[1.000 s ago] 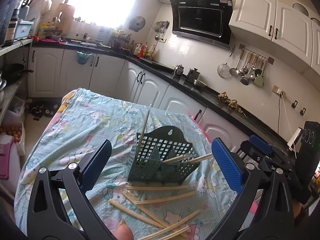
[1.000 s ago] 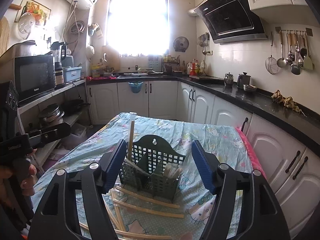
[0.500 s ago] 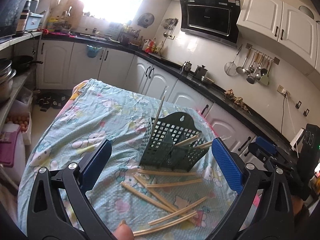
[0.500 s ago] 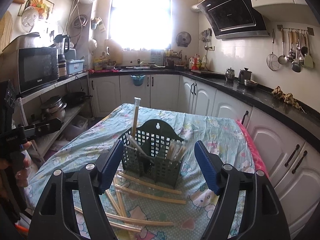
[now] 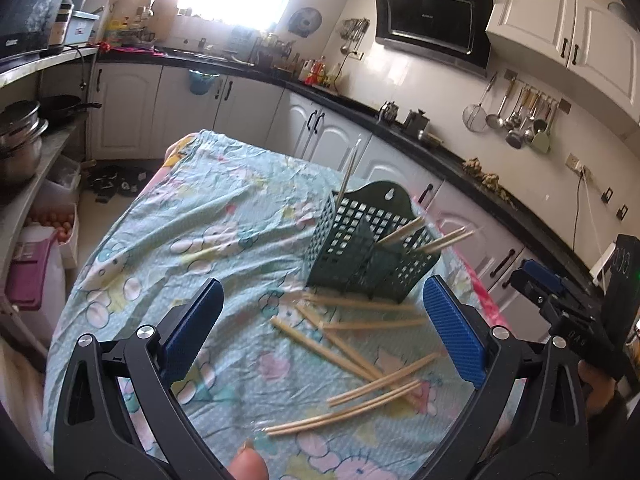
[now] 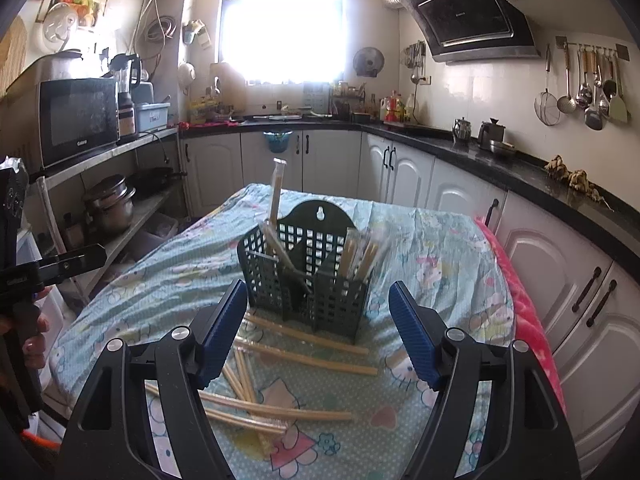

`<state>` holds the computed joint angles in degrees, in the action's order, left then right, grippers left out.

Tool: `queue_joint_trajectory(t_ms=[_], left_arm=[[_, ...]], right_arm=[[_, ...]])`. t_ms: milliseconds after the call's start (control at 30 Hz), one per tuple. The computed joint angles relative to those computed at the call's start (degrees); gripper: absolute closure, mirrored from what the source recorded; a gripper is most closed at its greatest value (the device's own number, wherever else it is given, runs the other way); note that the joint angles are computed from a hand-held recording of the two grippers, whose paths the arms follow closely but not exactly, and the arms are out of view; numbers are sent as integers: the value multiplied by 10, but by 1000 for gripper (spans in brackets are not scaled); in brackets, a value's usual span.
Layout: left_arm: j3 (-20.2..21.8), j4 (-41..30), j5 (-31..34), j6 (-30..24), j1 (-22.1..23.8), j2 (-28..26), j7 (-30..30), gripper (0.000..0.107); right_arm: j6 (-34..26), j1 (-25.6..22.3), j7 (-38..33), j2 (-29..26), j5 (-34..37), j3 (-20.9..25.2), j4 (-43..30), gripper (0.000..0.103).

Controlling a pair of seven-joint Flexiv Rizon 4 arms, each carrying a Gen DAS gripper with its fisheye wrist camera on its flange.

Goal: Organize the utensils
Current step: 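Open both grippers and pull them back from the green caddy, then lower both open grippers toward the chopsticks lying beside the caddy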

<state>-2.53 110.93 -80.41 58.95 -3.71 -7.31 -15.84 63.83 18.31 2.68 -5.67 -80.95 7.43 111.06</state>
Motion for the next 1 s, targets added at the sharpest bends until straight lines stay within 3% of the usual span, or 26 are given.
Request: queue_joint_trajectory(t_ms=[400, 767, 1000], left_arm=[[12, 43, 22, -17, 6, 15, 29, 15], [26, 88, 104, -51, 18, 27, 22, 15], [37, 91, 196, -112, 43, 13, -56, 36]], right_arm=[[-10, 9, -12, -5, 32, 4, 18, 32], [-23, 13, -33, -4, 69, 7, 36, 32], [-28, 19, -53, -12, 94, 7, 42, 32]])
